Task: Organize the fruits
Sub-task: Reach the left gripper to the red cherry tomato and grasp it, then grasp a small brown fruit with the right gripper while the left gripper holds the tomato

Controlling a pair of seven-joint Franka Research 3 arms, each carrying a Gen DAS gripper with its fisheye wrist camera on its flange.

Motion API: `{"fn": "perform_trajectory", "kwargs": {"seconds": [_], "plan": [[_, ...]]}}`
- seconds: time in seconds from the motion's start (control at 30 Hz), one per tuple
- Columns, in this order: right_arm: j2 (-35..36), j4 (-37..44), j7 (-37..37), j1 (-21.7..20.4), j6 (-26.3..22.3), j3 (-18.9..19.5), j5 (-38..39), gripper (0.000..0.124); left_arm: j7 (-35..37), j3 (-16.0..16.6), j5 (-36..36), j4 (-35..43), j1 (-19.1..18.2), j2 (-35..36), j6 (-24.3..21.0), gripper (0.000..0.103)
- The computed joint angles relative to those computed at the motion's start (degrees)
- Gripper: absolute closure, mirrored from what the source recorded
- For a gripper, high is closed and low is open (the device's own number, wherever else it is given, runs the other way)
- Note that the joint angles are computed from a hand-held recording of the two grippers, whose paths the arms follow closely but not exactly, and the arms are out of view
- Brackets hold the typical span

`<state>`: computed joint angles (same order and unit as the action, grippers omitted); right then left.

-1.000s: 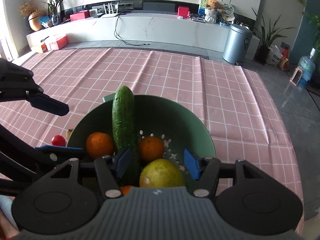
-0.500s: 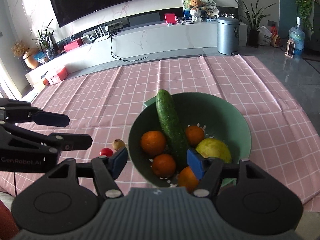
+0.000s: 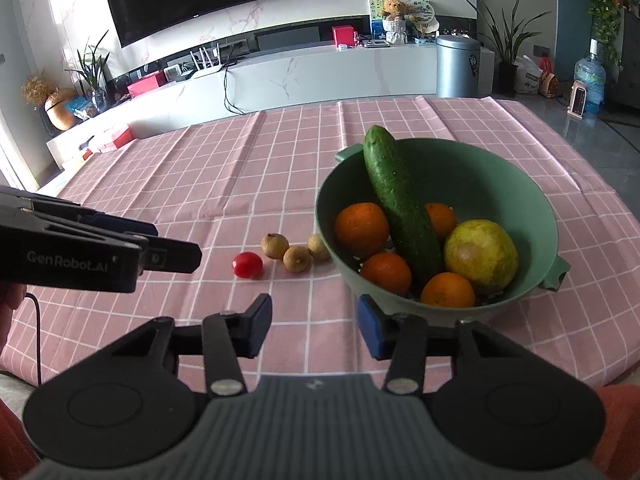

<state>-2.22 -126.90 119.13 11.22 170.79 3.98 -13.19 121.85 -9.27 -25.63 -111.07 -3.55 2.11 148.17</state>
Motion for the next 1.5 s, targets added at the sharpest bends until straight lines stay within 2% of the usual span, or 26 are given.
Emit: {"fn": "perform_trajectory", "kwargs": {"seconds": [0.17,0.3,0.47,0.63,0.73,0.87,1.17,1.27,1.5], "plan": [[2.3,1.6,4.0,0.6,-0.7,-0.3,-3.9,0.095,2.2,-0.5,-3.3,0.0,0.6,2.3,2.2,0.052],[4.0,2.9,7.3,2.0,-0.9,-1.5,-7.4,0.096,3.2,-1.5,-4.0,1.2,1.2,4.7,3.1,0.053],[6.6,5.5,15.8,4.4,-1.5,-4.2,-16.2,0.098,-1.6,-2.1,0.1,3.2,1.5,8.2,3.8,0.053],[8.5,7.4,19.0,6.1,-2.0,-5.8,-18.4,0.1,-3.4,-3.8,0.5,5.6,3.0,10.7,2.6,0.054],[9.0,7.9,19.8,6.9,-2.5,-6.5,-19.1,0.1,-5.6,-3.9,3.2,6.1,3.0,11.5,2.8,0.064],[9.6,8.6,23.0,7.9,-2.0,-7.7,-21.3,0.1,-5.3,-4.8,2.5,6.1,4.0,11.4,1.7,0.076],[13.3,13.5,31.9,11.6,-4.0,-10.6,-29.4,0.1,-6.5,-4.4,1.1,5.3,4.6,10.1,3.8,0.076],[14.7,15.4,33.7,12.5,-6.2,-10.8,-31.2,0.104,-7.6,-4.0,0.8,5.6,4.9,10.1,3.7,0.076],[17.6,19.4,37.0,14.1,-10.7,-11.2,-33.0,0.103,-10.0,-3.7,0.5,6.7,5.9,10.8,3.8,0.076]]}}
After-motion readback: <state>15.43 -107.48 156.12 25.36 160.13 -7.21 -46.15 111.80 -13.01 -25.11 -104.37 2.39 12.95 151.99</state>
